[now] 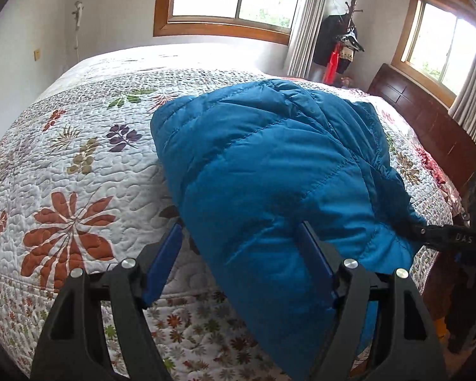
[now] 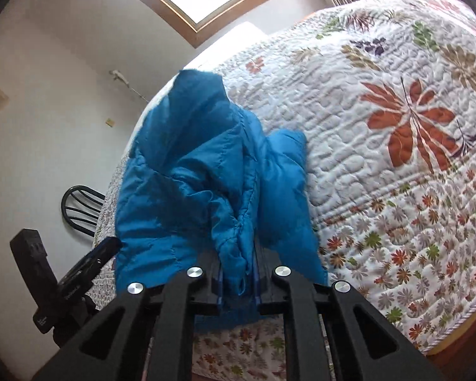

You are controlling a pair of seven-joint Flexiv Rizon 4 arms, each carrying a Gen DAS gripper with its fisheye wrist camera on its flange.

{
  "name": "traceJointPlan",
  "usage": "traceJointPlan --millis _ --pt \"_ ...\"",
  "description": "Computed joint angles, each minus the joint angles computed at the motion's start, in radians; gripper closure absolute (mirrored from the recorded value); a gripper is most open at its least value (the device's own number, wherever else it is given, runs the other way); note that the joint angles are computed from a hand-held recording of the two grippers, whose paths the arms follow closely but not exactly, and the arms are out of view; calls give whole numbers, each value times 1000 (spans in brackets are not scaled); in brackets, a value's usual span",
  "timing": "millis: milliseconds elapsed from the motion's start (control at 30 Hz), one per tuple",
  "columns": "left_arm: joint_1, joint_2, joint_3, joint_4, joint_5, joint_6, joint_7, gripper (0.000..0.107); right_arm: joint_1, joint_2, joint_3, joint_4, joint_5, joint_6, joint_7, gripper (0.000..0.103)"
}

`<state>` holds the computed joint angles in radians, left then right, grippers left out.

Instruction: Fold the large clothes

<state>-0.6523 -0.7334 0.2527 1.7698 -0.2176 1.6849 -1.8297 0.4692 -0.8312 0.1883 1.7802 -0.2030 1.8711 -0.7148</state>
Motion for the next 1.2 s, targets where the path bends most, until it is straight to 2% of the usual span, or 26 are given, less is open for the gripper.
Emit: traceJointPlan --millis 67,200,333,500,600,667,733,833,967,1033,1100,1167,1200 --pt "37 -10 -48 -12 6 -9 14 32 -9 -13 4 -2 -15 -15 -9 89" --pt "99 -33 -120 -21 9 11 28 32 59 -14 -74 -12 0 -45 -29 89" --pt "167 -37 -199 -14 6 26 53 31 45 -18 -61 -20 -10 -56 -56 89" --pt "151 -20 -187 -2 -8 13 58 35 31 14 -43 5 -14 -59 -81 90" --pt "91 -2 -119 2 -16 9 42 38 72 71 -88 51 5 -13 -110 92" --pt "101 11 -141 11 -5 25 50 38 106 105 -123 72 21 -18 -125 92" --pt "82 9 -127 2 -7 19 53 37 150 117 -173 73 39 -50 -131 92" --pt "52 -21 -95 -37 -11 -20 53 33 113 89 -133 40 35 -115 -115 91" --pt "88 -45 -129 -62 7 -38 62 27 11 22 -27 -1 5 -108 -130 89" --pt "119 -47 -163 -62 14 -36 69 24 -15 2 1 -15 -6 -108 -134 88" --pt "164 -44 -213 -52 17 -28 78 24 -7 9 -9 -9 -17 -112 -144 88" --pt "213 -32 -271 -31 21 -12 91 24 -13 21 -6 5 -32 -105 -166 85" --pt "243 -23 -305 -17 24 -3 101 24 -31 28 14 10 -39 -104 -174 79"
